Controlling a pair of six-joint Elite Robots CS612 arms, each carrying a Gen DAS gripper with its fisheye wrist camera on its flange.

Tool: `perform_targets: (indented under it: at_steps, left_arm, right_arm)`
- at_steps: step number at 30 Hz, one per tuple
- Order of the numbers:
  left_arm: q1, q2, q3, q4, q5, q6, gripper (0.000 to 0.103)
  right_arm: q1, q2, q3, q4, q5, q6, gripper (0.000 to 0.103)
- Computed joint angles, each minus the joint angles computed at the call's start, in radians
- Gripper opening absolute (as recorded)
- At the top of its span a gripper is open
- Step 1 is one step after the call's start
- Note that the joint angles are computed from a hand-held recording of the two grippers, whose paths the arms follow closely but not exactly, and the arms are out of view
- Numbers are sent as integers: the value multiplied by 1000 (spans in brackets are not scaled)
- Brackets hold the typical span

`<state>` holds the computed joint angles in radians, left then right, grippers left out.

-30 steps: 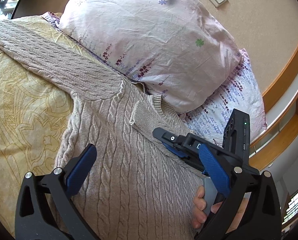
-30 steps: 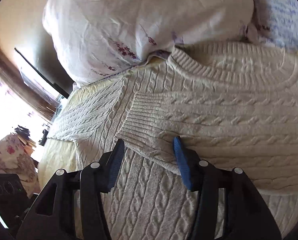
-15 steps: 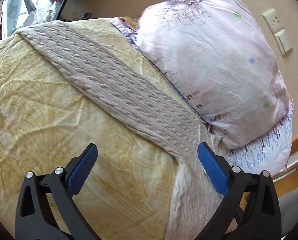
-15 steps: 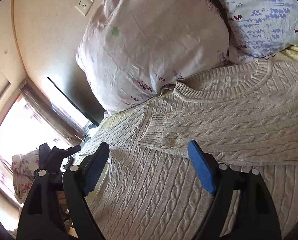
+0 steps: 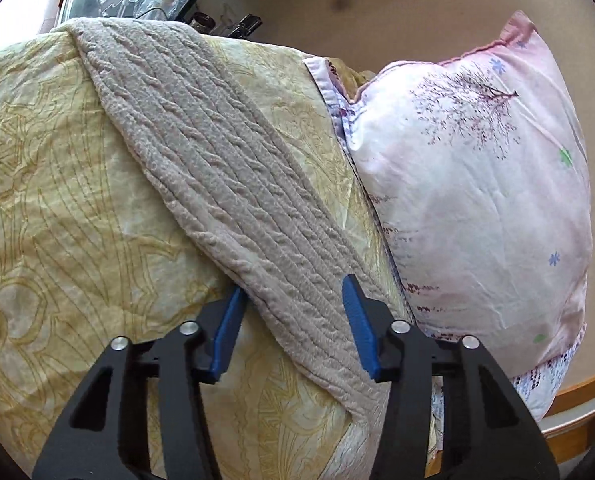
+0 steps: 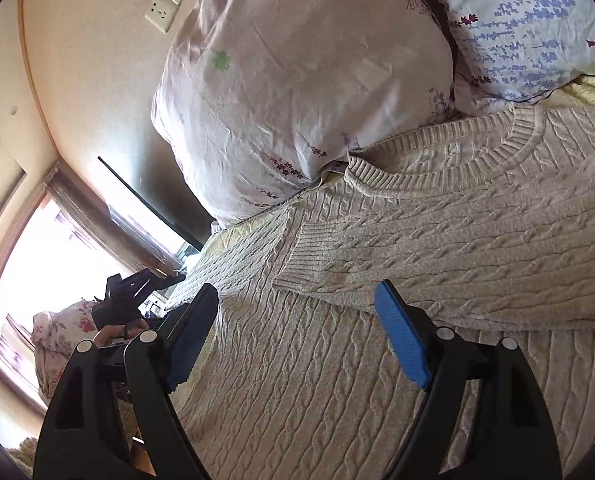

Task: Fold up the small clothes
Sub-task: 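Move the left gripper to the other sleeve cuff and grasp it, then fold the sleeve across the sweater front with the left gripper and release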

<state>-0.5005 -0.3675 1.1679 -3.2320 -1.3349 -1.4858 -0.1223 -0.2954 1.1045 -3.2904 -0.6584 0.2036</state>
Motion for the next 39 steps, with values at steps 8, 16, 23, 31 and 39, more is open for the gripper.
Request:
perform_targets:
  at_steps: [8, 16, 23, 31, 39]
  left_arm:
    - [10, 29, 18, -131, 11, -108, 8]
    - [-30, 70, -129, -293, -20, 162, 7]
    - [-84, 204, -441, -228, -246, 356, 7]
    - [-118, 317, -657, 185, -371, 360, 13]
    - [-91, 204, -424, 13, -212, 167, 44]
  right_arm:
    - [-5, 2, -3, -15, 30, 27, 82]
    - [-8, -2, 17, -197, -51, 126, 82]
    - [-18, 4, 15, -290, -120, 227, 82]
    - [-27, 10, 6, -293, -123, 288, 82]
    - [-32, 8, 10, -322, -124, 334, 82]
